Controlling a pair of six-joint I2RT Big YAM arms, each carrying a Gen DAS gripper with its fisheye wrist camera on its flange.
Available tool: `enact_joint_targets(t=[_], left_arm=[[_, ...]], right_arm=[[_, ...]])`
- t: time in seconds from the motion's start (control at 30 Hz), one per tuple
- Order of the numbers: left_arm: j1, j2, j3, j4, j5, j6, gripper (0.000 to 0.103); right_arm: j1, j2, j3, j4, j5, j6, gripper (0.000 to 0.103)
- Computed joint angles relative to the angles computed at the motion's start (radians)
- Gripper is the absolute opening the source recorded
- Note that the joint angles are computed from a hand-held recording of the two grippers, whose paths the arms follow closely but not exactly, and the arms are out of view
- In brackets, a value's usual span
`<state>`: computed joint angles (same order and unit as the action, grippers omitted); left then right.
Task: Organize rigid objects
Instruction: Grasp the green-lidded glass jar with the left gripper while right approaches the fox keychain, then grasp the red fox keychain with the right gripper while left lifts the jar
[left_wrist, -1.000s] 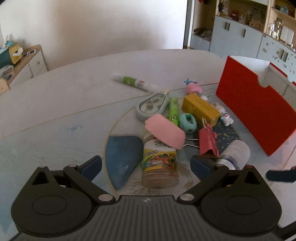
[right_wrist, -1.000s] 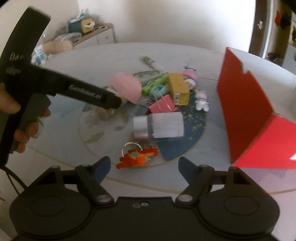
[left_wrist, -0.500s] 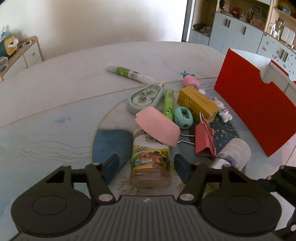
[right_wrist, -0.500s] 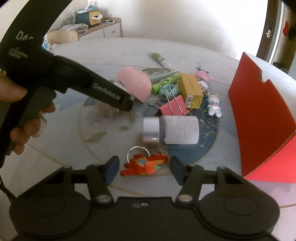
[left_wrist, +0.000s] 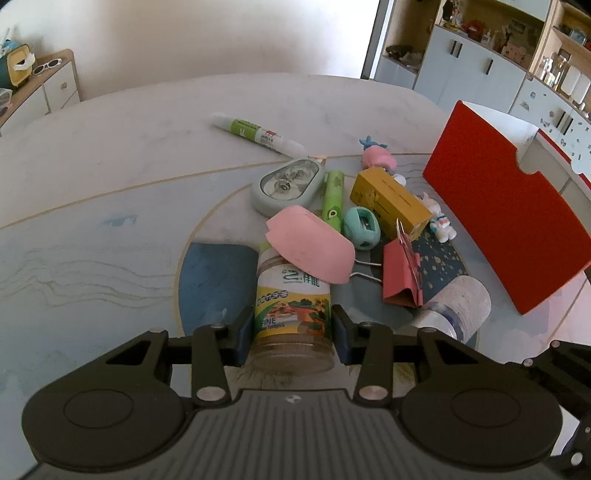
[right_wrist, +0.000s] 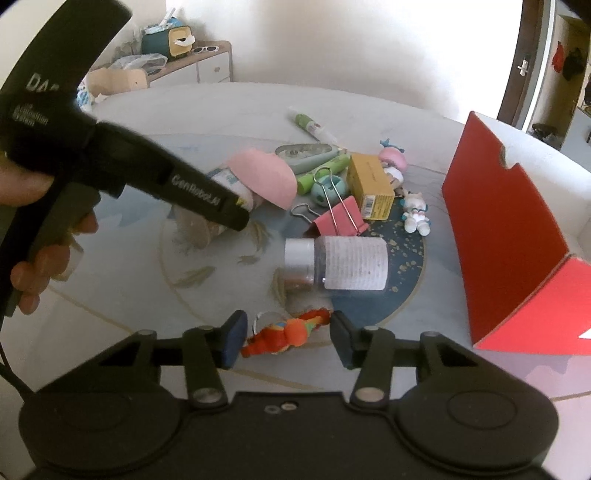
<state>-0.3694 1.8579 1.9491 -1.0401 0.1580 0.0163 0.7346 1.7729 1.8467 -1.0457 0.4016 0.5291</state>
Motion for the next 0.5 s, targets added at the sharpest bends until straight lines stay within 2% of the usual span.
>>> enact_joint_targets(t=[0.13,0.17,0.2,0.5], left_arm=[[0.011,-0.030,-0.031,-0.006,0.016,0.009,0.042],[0.014,-0.038,-0.041,-0.008,0.021,0.011,0.042],[0.017,-0.047,-0.051,-0.009,0.028,0.012,0.042],[0.052,-0.136,-0.138,-0.007,0.080,0.040,0.042]], right_arm=[[0.013,-0.009,0.008,-0.020,0.013,0.048,0.047],[0.016,-0.012,0.009,-0.022,0.015,0.059,0.029],[0.018,-0.015,0.011,-0.026,0.012,0.067,0.024],[0.054,-0.020,0.030,-0.078,0.079,0.143,0.021]])
